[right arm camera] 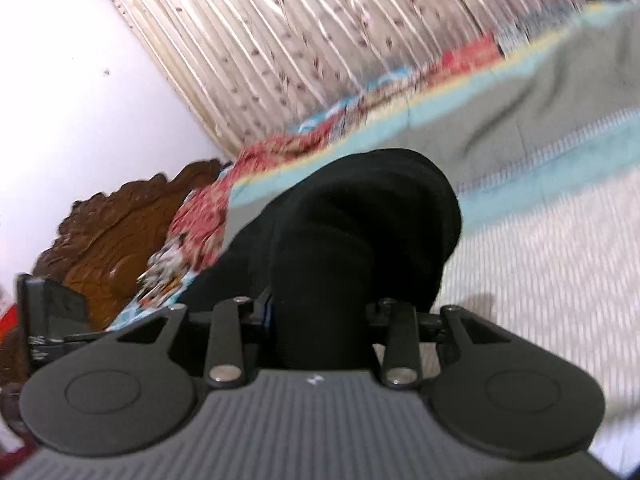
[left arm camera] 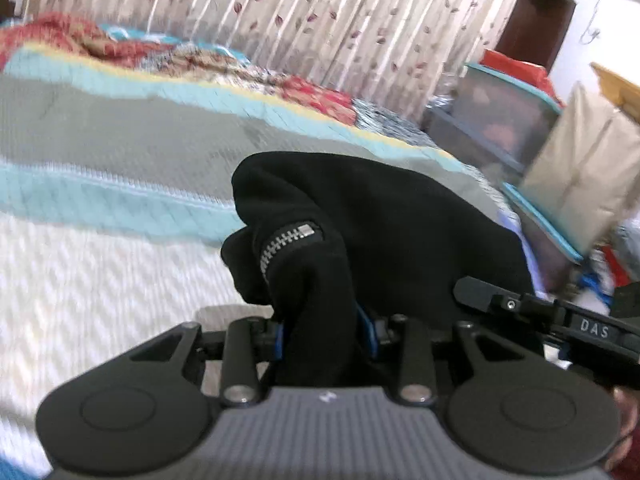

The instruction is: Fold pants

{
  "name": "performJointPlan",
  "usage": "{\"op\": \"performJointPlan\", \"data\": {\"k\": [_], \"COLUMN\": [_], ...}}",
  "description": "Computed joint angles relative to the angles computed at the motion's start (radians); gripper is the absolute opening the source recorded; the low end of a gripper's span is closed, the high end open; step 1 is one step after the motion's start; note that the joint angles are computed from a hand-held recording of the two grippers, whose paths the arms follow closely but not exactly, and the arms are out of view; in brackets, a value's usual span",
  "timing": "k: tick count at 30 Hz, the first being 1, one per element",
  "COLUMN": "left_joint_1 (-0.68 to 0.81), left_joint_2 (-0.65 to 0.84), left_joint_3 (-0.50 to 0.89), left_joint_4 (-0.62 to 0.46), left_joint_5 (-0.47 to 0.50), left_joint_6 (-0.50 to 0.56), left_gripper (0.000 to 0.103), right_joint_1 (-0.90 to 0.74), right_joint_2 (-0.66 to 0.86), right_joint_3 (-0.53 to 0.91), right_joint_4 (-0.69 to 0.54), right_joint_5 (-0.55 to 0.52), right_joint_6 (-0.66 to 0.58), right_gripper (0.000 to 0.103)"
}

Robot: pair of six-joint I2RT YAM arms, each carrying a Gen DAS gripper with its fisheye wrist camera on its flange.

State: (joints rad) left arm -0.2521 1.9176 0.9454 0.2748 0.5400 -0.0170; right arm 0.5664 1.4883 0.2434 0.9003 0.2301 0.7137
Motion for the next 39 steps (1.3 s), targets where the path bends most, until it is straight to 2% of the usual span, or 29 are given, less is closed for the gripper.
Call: {"op": "performJointPlan", "data": {"k": [4, 5, 9, 10, 11, 12, 14, 16, 18, 21, 22, 25, 30, 33, 36, 39], "left_joint_1": [-0.06, -0.069, -0.091, -0.11, -0.125, -0.142, -0.168, -0.179, -0.184, -0.182, -0.185, -0.192, -0.235, -0.248, -0.257, -0.272], "left_joint_2": [0.248, 0.308, 0.533, 0.584, 0.602, 0.6, 0.576, 0.537, 0.484, 0.355, 0.307, 0.176, 0.002, -0.081, -0.174, -0.284], "left_joint_3": [0.279, 0.338, 0.545, 0.58, 0.565, 0.514, 0.452, 0.409, 0.387, 0.219, 0.157, -0.007, -0.249, -0.369, -0.459, -0.552], "left_joint_4": [-0.049, -0.067, -0.158, -0.157, -0.104, -0.011, 0.055, 0.055, 0.011, 0.053, 0.066, 0.082, 0.075, 0.081, 0.054, 0.052], "left_joint_5": [-0.099, -0.116, -0.223, -0.279, -0.32, -0.365, -0.423, -0.453, -0.466, -0.514, -0.529, -0.545, -0.612, -0.628, -0.628, -0.636], "left_joint_6": [-0.023, -0.025, -0.022, -0.031, -0.041, -0.047, -0.033, -0.023, -0.028, -0.028, -0.028, -0.018, -0.036, -0.054, -0.081, -0.085], "left_gripper": [0.032, 0.032, 0.034, 0.042, 0.047, 0.047, 0.047, 0.048, 0.051, 0.059, 0.062, 0.073, 0.074, 0.075, 0.083, 0.095], "right_joint_1": [-0.13, -0.164, -0.238, -0.249, -0.254, -0.252, -0.237, -0.21, -0.184, -0.106, -0.082, 0.04, 0.301, 0.448, 0.582, 0.689], "right_joint_2": [0.282, 0.328, 0.556, 0.598, 0.644, 0.658, 0.628, 0.568, 0.491, 0.395, 0.389, 0.302, 0.148, 0.107, 0.106, 0.13], "right_joint_3": [0.109, 0.1, 0.249, 0.281, 0.293, 0.286, 0.264, 0.232, 0.196, 0.138, 0.114, 0.046, 0.014, 0.066, 0.147, 0.227], "right_joint_4": [0.154, 0.194, 0.132, 0.104, 0.13, 0.162, 0.148, 0.107, 0.05, -0.009, 0.006, -0.074, -0.366, -0.579, -0.801, -0.997], "right_joint_5": [-0.085, -0.114, -0.158, -0.168, -0.173, -0.176, -0.152, -0.109, -0.056, 0.086, 0.12, 0.249, 0.438, 0.52, 0.597, 0.653], "right_joint_6": [-0.003, 0.005, 0.058, 0.076, 0.093, 0.11, 0.126, 0.119, 0.136, 0.194, 0.208, 0.276, 0.479, 0.615, 0.761, 0.919], "right_gripper": [0.038, 0.038, 0.038, 0.038, 0.041, 0.042, 0.047, 0.054, 0.057, 0.059, 0.059, 0.059, 0.059, 0.06, 0.062, 0.071]}}
